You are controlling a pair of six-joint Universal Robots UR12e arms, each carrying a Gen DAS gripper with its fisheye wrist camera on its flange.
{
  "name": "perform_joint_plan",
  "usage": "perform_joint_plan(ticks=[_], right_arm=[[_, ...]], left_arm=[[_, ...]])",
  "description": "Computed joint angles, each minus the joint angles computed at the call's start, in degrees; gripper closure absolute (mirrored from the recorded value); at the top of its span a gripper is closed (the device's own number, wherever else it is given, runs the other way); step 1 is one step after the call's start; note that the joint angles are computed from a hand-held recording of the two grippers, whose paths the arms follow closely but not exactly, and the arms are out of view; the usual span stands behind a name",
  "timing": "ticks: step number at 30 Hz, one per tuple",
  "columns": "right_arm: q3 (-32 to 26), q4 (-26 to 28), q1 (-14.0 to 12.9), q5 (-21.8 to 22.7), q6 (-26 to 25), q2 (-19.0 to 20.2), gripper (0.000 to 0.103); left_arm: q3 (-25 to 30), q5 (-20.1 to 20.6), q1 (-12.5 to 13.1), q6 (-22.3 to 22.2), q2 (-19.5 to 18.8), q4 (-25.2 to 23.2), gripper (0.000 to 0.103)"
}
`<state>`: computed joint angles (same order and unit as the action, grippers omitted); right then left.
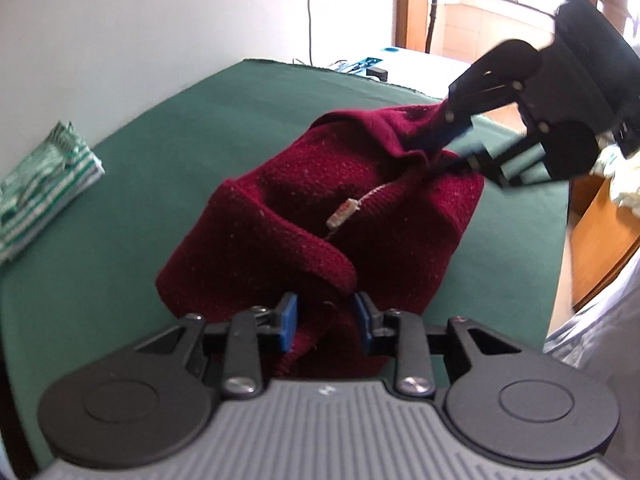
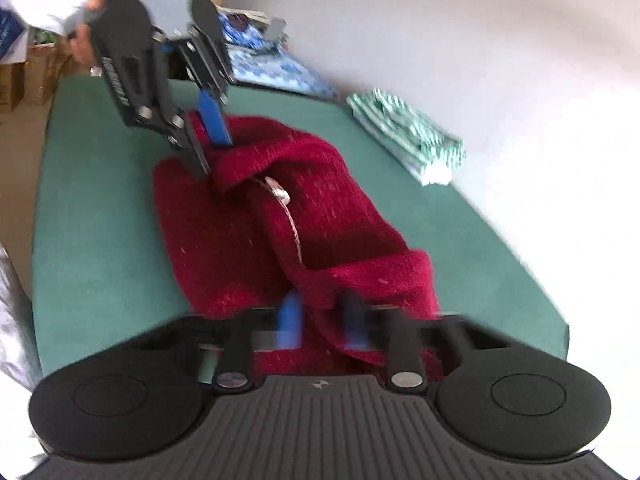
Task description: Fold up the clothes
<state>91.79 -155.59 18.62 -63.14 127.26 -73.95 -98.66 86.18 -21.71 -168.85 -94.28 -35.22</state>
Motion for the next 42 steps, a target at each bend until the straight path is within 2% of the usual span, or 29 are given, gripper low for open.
perform_joint_plan(ticks=[6,9,12,14,16,19,23,25,27,28,30,32,35,36,37,38,39,40,41,42], right_arm=[[-1.14,4.19,-1.67,5.16,5.01,-1.02,0.093],[-1.23,5.45,-2.49,6.89,7.35,-1.63,0.094],[-1.34,7.11,-3.23,8.49,8.84,-2.07,0.094],[-1.17,9.2,-3.56,9.38,7.67,-2.5,0.094],[-1.04,12.98,-3.66,9.4,4.34,-3.18,0.094],[-0.93,18.38,-3.72,8.32,-0.3,-4.05,0.094],[0.42,20.81,-3.38,5.56,-3.89,-4.74,0.094],[1.12,20.78,-3.08,5.07,-2.68,-4.36,0.094],[2.42,17.4,-2.6,4.46,-1.82,-3.78,0.094],[2.77,15.89,-2.54,4.99,-0.92,-3.54,0.094],[2.38,16.09,-2.34,4.7,-0.31,-3.49,0.094],[2.28,17.27,-2.25,3.71,-3.42,-3.93,0.094],[1.3,21.31,-2.15,1.82,-8.8,-4.18,0.095],[1.16,22.15,-2.07,1.08,-10.25,-4.23,0.095],[1.3,22.48,-2.02,0.66,-11.66,-4.36,0.095],[1.42,23.05,-2.02,0.71,-12.38,-4.51,0.095],[1.4,23.48,-2.02,0.85,-12.46,-4.55,0.095],[1.39,23.75,-2.02,0.99,-12.37,-4.58,0.095],[1.3,23.57,-2.04,1.15,-11.58,-4.45,0.095],[0.71,23.84,-2.06,1.28,-10.65,-3.99,0.095]], left_arm=[[0.76,8.24,-2.04,9.39,-0.2,-0.53,0.068],[1.1,10.88,-2.38,11.68,-0.08,-1.75,0.067],[0.67,12.89,-2.78,12.7,0.04,0.02,0.065],[1.08,12.09,-2.63,12.59,-0.3,-1.17,0.067],[1.44,10.57,-2.47,12.6,-0.49,-2.64,0.087],[1.58,8.54,-2.62,13.13,-0.23,-4.98,0.094],[1.76,6.9,-2.72,12.16,-0.07,-10.35,0.102],[1.93,7.5,-3.24,12.85,-0.56,-12.05,0.101],[1.83,8.28,-3.67,13.37,-0.94,-11.52,0.101],[2.3,7.94,-3.48,12.78,-0.68,-12.63,0.101],[3.29,6.72,-2.94,11.74,0.32,-14.9,0.1],[4.26,4.05,-2.25,12.4,1.86,-16.21,0.088],[4.73,-1.08,-0.94,11.08,2.82,-9.85,0.081],[4.85,-2.68,-0.41,8.94,2.48,-6.53,0.076],[5.09,-2.49,-0.29,5.75,1.24,-2.01,0.072],[5.54,-1.32,-0.42,2.32,-0.28,2.62,0.07],[5.9,2.25,-1.12,-0.73,-2.17,7.51,0.071],[6.21,4.94,-1.37,-4.15,-3.77,10.18,0.082],[6.56,6.86,-1.35,-7.55,-5.3,12.23,0.088],[6.47,6.37,-1.0,-10.31,-5.99,12.13,0.089]])
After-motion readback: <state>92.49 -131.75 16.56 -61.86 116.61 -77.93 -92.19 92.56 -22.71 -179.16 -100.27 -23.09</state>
